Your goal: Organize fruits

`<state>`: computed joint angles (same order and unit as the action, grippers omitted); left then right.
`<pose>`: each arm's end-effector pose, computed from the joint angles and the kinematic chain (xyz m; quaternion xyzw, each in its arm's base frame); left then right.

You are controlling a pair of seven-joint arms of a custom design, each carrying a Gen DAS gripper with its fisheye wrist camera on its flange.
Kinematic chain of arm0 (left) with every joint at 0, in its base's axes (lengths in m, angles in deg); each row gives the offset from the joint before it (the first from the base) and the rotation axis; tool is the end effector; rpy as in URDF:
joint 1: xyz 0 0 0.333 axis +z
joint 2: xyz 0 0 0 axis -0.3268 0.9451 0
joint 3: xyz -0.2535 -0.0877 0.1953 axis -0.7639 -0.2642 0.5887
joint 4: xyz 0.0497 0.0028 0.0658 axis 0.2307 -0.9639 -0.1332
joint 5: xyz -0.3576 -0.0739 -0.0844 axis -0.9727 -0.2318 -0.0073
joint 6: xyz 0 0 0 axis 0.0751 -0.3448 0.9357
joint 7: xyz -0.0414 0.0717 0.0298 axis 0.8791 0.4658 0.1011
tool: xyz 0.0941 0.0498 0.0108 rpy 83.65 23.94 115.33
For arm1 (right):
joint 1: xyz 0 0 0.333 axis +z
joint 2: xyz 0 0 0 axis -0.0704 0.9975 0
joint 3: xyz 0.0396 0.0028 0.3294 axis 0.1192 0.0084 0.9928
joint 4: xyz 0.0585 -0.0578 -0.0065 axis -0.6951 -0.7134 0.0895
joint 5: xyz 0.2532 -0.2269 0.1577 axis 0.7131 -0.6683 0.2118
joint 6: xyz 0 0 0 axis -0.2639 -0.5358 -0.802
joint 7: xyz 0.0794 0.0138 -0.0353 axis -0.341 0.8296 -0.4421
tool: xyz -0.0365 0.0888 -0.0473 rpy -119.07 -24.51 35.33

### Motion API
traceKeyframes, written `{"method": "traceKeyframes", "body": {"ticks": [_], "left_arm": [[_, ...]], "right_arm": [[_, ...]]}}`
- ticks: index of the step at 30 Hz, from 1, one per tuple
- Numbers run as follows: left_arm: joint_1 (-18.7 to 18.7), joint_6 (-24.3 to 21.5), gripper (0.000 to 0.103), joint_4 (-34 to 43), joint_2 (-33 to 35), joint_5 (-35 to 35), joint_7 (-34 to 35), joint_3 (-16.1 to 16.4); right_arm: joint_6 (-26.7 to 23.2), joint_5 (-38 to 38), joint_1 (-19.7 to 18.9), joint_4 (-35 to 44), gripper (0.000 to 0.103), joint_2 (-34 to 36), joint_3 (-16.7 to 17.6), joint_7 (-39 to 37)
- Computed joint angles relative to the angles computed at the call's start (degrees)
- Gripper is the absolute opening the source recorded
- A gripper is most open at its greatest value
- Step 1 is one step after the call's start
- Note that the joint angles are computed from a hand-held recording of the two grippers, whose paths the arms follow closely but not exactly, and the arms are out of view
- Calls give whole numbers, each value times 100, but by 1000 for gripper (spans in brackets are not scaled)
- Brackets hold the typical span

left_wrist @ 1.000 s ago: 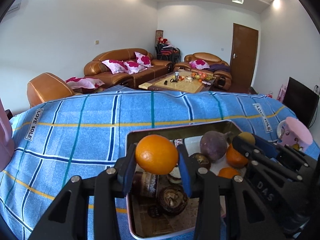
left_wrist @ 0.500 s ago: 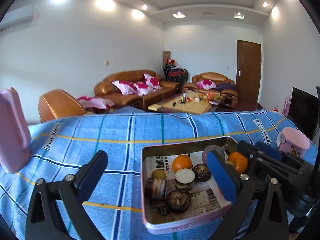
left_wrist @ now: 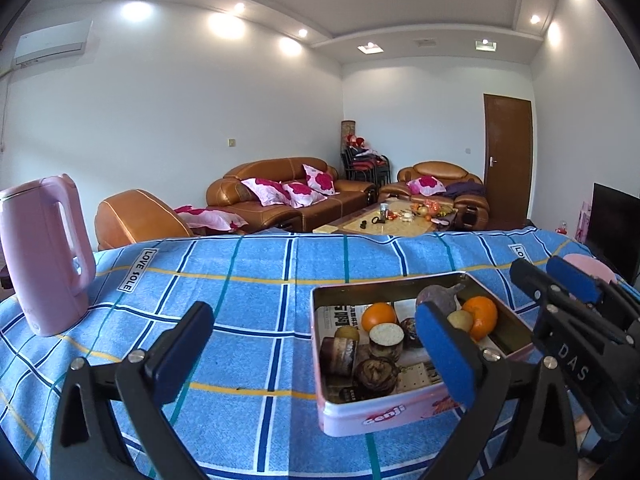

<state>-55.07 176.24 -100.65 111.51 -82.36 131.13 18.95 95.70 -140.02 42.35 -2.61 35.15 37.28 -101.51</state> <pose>0.6968 -0.4117 0.3740 -0.4210 0.6968 -0.4930 0.3069 0.6202 0.4374 0.3710 -0.4058 0.6861 -0.5085 0.3257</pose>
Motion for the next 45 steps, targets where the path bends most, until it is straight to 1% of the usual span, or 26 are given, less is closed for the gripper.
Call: {"method": "traceKeyframes", "body": {"ticks": [1,3,4,9,13,15,18,20,23,25,28,30,36,39,40,43,45], "left_arm": [[-30,23,103,-13,5,-23,-13,51],[-56,60,103,-50,2,-47,-8,84],[-71,74,103,-74,-7,-61,1,99],[-95,158,103,-105,1,-144,65,111],[-28,275,103,-199,-44,-198,170,-26],[4,281,103,-222,-62,-217,231,-98],[39,311,103,-294,-106,-230,317,-181],[7,330,103,-313,-110,-302,353,-141],[-3,331,103,-333,-119,-365,405,-131],[-60,331,103,-341,-117,-450,421,-52],[-61,288,103,-340,-122,-463,468,-51],[-142,258,103,-364,-131,-521,471,74],[-234,247,103,-366,-122,-594,478,201],[-397,172,103,-338,-89,-720,415,474],[-403,153,103,-322,-81,-707,401,491],[-195,175,103,-317,-118,-457,445,168],[-166,224,103,-360,-143,-398,461,104]], "right_arm": [[-39,-14,25,13,47,10,-7,-19],[-126,-28,69,28,57,24,-19,-26],[-175,-62,104,9,59,16,-33,6],[-272,-194,148,-63,60,-20,-14,123],[-267,-222,129,-84,61,-37,22,167],[-245,-258,131,-130,65,-60,34,242],[-406,-356,220,-177,66,-76,23,360],[-519,-454,282,-267,66,-123,27,476],[-683,-558,311,-315,70,-147,66,584],[-707,-581,282,-323,71,-157,105,609],[-699,-565,234,-303,71,-155,154,594],[-714,-563,231,-309,71,-156,164,602],[-734,-541,222,-319,71,-163,186,584],[-754,-511,217,-307,71,-161,188,566],[-757,-498,214,-304,71,-159,190,560],[-746,-464,201,-291,71,-155,194,546],[-744,-443,199,-263,71,-144,195,527]]}}
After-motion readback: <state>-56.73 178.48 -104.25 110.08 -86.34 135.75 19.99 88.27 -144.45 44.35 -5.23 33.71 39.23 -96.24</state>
